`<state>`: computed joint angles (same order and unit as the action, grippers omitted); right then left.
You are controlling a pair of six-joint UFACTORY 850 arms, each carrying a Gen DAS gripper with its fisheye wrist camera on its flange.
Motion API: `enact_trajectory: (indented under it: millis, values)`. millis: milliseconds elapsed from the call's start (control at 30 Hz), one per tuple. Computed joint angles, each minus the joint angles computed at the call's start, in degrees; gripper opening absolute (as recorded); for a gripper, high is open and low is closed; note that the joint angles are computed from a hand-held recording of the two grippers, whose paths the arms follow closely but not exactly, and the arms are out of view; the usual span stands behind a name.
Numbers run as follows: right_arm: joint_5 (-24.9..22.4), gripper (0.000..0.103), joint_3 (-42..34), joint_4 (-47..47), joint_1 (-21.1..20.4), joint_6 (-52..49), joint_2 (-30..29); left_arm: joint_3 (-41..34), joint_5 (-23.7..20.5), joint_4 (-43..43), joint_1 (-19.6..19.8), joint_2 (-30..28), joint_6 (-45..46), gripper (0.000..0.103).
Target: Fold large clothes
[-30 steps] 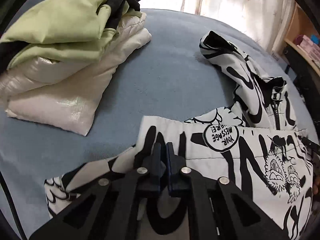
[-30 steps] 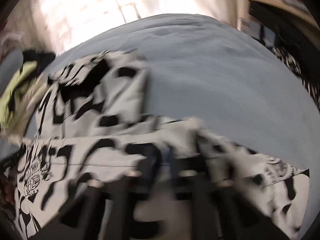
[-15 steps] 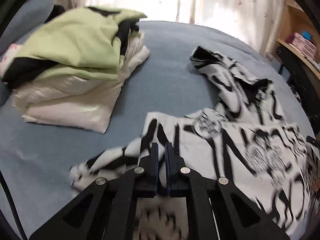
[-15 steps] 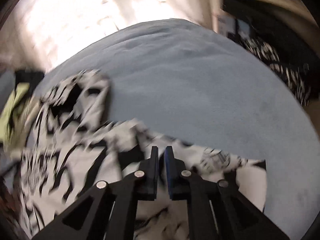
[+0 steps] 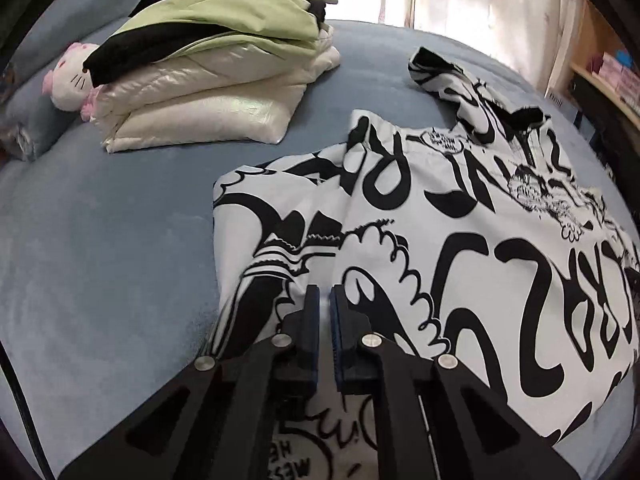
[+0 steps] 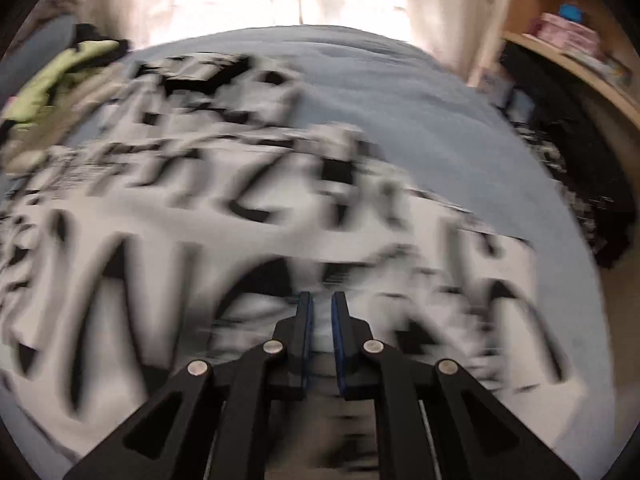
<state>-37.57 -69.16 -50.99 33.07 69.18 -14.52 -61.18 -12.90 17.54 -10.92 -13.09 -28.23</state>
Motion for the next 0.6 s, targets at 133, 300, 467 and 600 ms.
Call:
enact_trajectory:
  millis: [133, 300, 467, 600]
  values:
    - [-0.3, 0.004, 6.5, -4.7, -4.0, 6.6, 6.4, -0.2, 0.1, 5.8, -0.1, 0.0, -5.9, 0.005]
    - [2.5, 0.006, 10.8, 1.0, -7.8, 4.1, 9.7, -0.2, 0.5, 10.3, -0.2, -0.9, -10.2, 0.005]
    - [2.5, 0.007, 11.4, 1.1, -7.7, 6.6, 9.3, -0.2, 0.0, 21.9, -1.1, -1.8, -19.9, 0.005]
    - [2.5, 0.008, 11.6, 1.0, -7.8, 6.6, 9.1, -0.5, 0.4, 17.9, -0.7, -2.1, -15.9, 0.005]
